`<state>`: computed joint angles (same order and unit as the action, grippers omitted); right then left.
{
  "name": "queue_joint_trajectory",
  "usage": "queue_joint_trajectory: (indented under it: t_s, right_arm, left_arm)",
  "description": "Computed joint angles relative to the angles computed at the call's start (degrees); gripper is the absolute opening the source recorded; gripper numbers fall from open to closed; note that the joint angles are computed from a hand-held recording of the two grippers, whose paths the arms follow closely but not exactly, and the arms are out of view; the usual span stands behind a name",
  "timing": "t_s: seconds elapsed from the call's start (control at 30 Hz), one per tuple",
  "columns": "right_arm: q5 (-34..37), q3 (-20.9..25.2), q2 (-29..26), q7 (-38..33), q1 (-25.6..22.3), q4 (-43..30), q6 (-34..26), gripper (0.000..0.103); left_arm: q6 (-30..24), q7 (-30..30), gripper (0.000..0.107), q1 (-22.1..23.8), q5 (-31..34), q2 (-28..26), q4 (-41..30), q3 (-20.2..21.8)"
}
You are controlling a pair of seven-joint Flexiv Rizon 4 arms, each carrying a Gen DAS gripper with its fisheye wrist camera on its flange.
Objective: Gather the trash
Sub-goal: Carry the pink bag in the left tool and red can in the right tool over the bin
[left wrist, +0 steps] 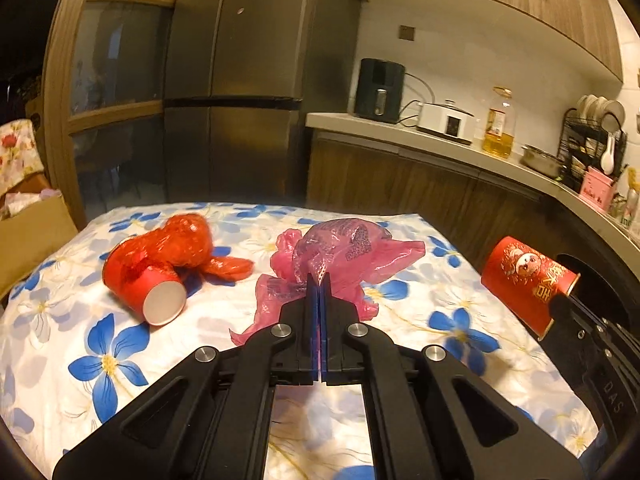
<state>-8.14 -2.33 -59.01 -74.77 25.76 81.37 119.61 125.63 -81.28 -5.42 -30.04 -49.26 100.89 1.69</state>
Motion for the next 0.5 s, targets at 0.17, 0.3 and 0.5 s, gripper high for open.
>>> queue_joint_trajectory:
  t_s: [0.17,0.3,0.5]
  right_arm:
    - [3.12,-1.43,2.28,-1.20,-0.27,3.48,3.04,0.003]
    - [5.71,-2.27,3.57,-1.90,-1.06,4.87,4.02,0.003]
    - [10.07,-4.01,4.48,-2.28,-2.58,5.32,4.18,0.003]
  left_arm:
    - [0.59,0.03,0.000,-0.84,2.46,0.59,-0.73,-1.25]
    - [-0.33,0.99,0.000,-2.05,3.94,0.11,-3.01,-2.09]
    - [-2.74,2.38,0.000,-4.05,6.20,-1.59,-8.03,-3.28]
